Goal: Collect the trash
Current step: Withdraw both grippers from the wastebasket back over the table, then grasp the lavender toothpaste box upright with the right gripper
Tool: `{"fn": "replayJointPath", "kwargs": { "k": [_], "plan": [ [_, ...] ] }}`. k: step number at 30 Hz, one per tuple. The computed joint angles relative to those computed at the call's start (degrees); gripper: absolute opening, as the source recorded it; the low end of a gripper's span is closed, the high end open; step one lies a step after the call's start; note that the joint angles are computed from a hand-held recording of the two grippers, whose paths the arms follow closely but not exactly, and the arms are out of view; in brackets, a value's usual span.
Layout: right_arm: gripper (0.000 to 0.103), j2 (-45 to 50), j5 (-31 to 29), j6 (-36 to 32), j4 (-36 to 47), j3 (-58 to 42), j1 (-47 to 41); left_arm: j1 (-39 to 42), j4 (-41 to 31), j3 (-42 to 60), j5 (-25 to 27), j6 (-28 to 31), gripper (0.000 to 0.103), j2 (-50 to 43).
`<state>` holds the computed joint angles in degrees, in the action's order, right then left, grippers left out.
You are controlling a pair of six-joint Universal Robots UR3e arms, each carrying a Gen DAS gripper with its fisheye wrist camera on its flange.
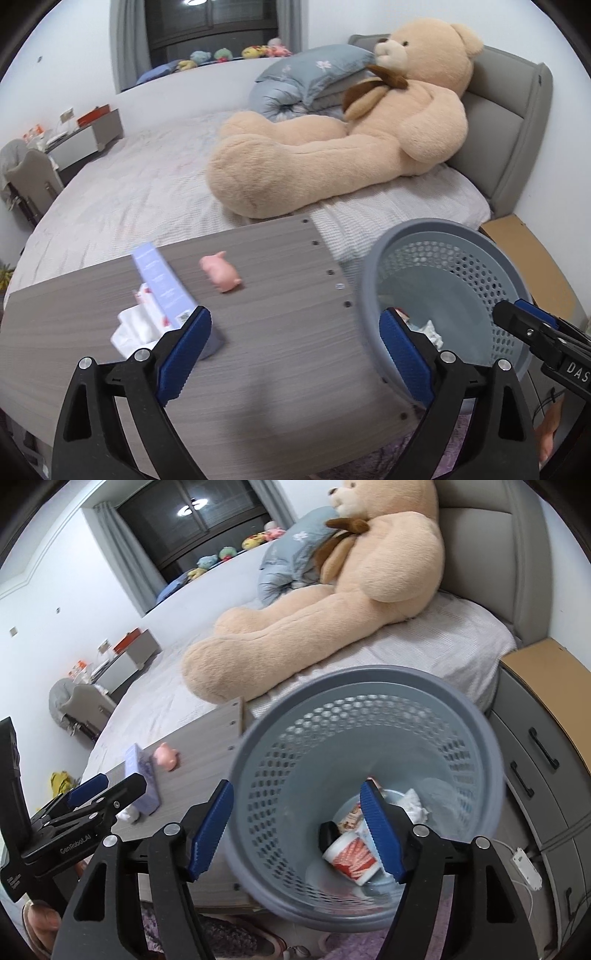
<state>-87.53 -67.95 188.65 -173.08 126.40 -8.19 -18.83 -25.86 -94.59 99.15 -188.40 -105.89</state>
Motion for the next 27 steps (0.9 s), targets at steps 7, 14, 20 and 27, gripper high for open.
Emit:
{"fn": "replayJointPath", "kwargs": {
  "k": [7, 14, 20, 27],
  "plan": [
    [0.068, 7.7, -2.7, 1.2, 2.3, -10.7, 8.7, 7.7, 3.0, -10.2, 0.1, 0.1, 0.091, 7.6],
    [0.068, 18.5, -4.3, 0.3, 7.5, -27.0, 17.4, 17.8, 5.3, -19.8, -1.0, 0.5, 0.091, 14.3],
    [0.068, 30.2, -6.3, -4.8, 17.9, -47.2, 24.7, 26.1, 6.1, -25.6, -3.6, 0.8, 0.091, 17.7],
    [0.068, 44.5, -7.1, -8.6, 33.4, -72.9, 29.3, 31.4, 8.0, -29.7, -4.4, 1.6, 0.091, 19.5]
  ]
}}
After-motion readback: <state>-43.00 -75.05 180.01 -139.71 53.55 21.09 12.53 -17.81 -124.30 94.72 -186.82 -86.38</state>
